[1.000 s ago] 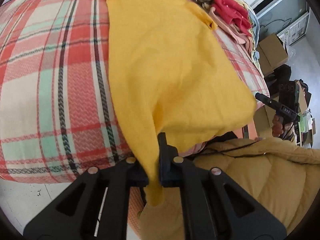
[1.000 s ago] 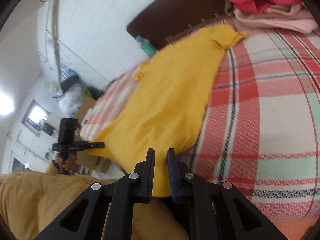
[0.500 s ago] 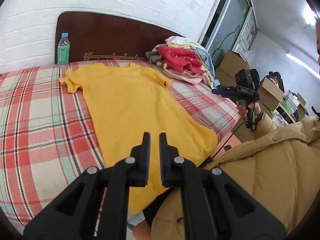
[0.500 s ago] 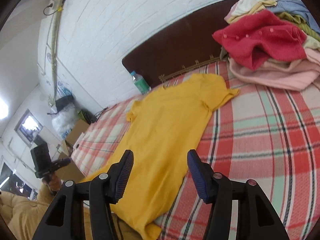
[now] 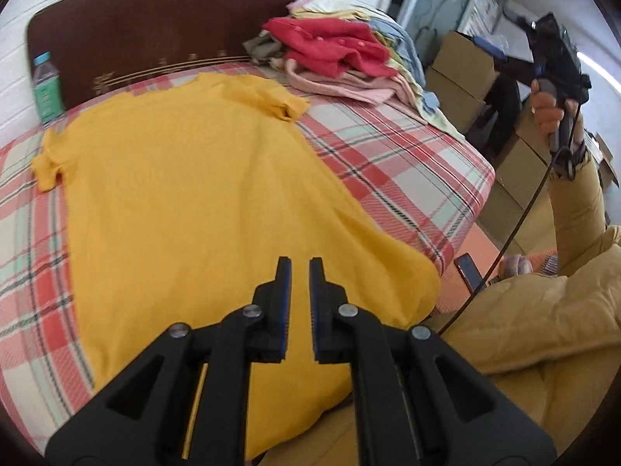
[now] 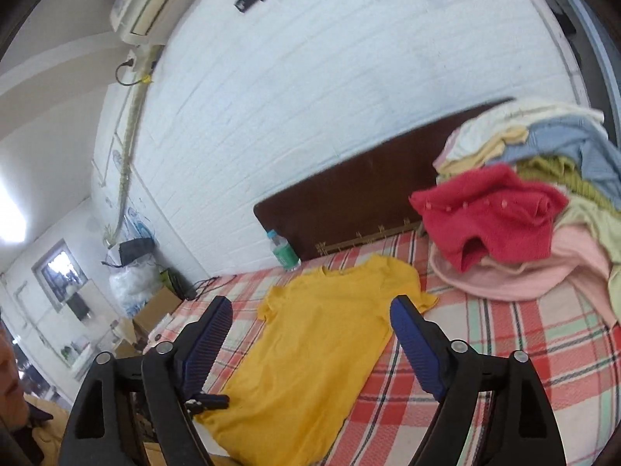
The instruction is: Fold clothes
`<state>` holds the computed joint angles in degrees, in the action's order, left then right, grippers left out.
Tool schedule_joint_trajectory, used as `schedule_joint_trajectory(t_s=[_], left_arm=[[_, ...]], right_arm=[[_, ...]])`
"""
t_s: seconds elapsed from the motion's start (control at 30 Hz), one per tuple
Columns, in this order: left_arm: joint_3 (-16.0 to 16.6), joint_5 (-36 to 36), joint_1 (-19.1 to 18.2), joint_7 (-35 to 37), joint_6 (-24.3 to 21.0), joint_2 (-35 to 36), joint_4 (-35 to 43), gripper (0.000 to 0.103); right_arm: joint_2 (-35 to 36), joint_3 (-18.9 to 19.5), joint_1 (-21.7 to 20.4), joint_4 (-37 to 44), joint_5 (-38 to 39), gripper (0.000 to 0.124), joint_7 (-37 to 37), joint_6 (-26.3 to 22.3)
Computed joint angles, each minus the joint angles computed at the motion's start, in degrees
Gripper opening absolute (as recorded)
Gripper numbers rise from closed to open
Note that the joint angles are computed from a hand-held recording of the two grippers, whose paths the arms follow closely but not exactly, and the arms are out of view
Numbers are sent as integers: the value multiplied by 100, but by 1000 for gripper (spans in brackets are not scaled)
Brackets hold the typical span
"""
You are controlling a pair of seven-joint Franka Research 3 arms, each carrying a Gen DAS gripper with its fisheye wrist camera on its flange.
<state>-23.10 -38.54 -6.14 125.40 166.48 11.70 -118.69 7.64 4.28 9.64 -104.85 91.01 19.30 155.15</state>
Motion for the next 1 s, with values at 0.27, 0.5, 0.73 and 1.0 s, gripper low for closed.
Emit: schedule_joint_trajectory(t_s=[0.27,0.5,0.73,1.0], left_arm=[[1233,3350,-1764,-2539,-296,1290,1579,90],[997,4052,-1723,-3355,-1393,1853,2337,87],[1046,4830,-1710,-4525,-1386,1916,2261,46],[628,4676,-1164,-4922,-1261,1847,2090,17]], right_arm=[[305,9,88,-15,-942,103,779,329],[1209,149,-307,557,-1758,103,1921,-144],[2431,444,-674,1727,-2319,103,2626,-635],[4335,561,-552,4086,-3731,103,4091,-1141]])
